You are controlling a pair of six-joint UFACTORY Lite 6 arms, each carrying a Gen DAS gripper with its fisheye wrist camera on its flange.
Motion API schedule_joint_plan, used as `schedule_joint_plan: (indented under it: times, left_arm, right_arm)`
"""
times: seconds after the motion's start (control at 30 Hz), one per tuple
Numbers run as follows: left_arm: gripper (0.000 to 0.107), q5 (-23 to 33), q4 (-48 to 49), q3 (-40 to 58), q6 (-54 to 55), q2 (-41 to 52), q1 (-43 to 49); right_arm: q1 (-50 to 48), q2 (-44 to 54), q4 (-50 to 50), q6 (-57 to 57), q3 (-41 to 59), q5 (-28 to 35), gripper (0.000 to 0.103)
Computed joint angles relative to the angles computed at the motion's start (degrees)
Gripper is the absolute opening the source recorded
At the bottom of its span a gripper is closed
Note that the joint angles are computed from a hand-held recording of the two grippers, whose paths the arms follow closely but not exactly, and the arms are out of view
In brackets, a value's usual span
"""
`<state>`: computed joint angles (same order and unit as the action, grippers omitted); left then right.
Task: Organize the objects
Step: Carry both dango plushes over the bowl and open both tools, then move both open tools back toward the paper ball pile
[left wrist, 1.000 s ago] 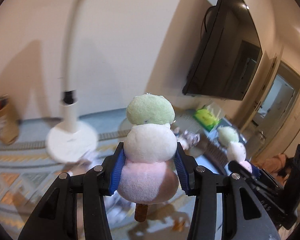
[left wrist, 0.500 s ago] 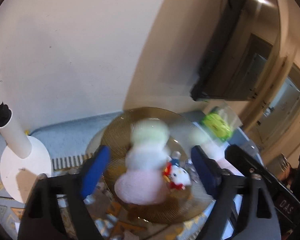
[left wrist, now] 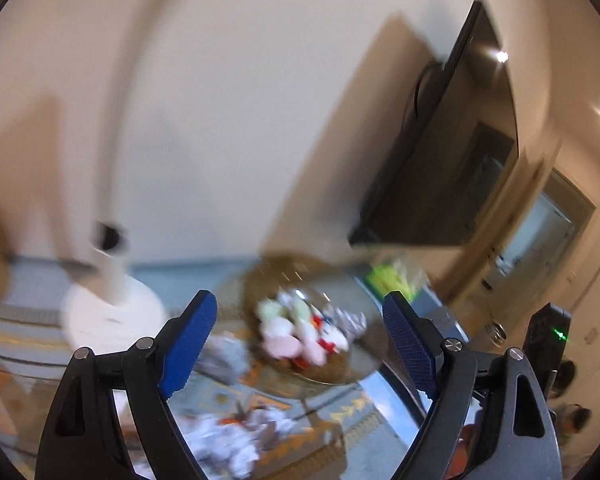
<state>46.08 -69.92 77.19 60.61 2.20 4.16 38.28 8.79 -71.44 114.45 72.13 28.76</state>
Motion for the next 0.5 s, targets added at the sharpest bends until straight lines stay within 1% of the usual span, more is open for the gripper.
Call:
schedule_joint_plan:
  times: [0.07,0.1,0.13,0.17,0.2,0.23,0.27,0.3,0.33,0.43,0.47,0.5]
  left_arm:
    - [0.085,2.49,0.08,-4.58,2.34,-6.45,6.34]
    - [0.089,5.69,0.68,-6.68,3.75,-9.0,10.9]
    - [0.1,8.35,0.9,-7.67,5.48,-9.51,14.63]
    - [0.103,10.49,1.04,-9.51,7.56,-10.23,18.12]
    - [0.102,12.1,0.91,-12.95,11.0,-11.16,22.23]
    - [0.102,11.9,0.92,-15.67,13.75,-11.16,24.32]
    - [0.102,11.65,1.33,-18.01,16.19,-10.71,26.62]
    - [0.102,9.17,0.98,-21.87,19.79,-9.85,28.47]
    - [0.102,7.0,0.04,-24.37,23.07,-9.0,29.85]
    - [0.102,-4.51,-8.12,-33.12,36.14,-5.15,29.46]
    - [0.102,-5.82,-9.48,-33.92,38.56,-2.61,29.43]
    - [0.102,-4.98,-10.25,-34.3,40.72,-0.03,30.27]
  right_arm:
    - [3.83,-0.64,-0.69,0.86,0.26,2.32,0.074]
    - [5.4,-0.89,-1.83,2.36,-0.1,2.78,0.076]
    - [7.46,-1.2,-3.98,5.29,-1.02,3.24,0.079]
    - [9.39,-1.27,-6.58,8.79,-2.26,3.74,0.085]
    - [11.44,-0.97,-9.7,13.0,-3.81,4.61,0.089]
    - [13.61,0.11,-12.7,17.85,-5.55,6.24,0.094]
    - [15.2,1.48,-14.7,21.77,-6.73,7.52,0.094]
    - [16.78,3.78,-17.58,27.07,-8.23,9.05,0.094]
    - [17.67,5.89,-18.84,29.97,-8.8,10.61,0.094]
    - [20.06,13.51,-20.33,36.03,-9.23,15.04,0.094]
    - [21.08,16.46,-19.73,37.18,-8.95,16.99,0.094]
    - [21.62,17.93,-18.81,37.5,-8.91,17.86,0.094]
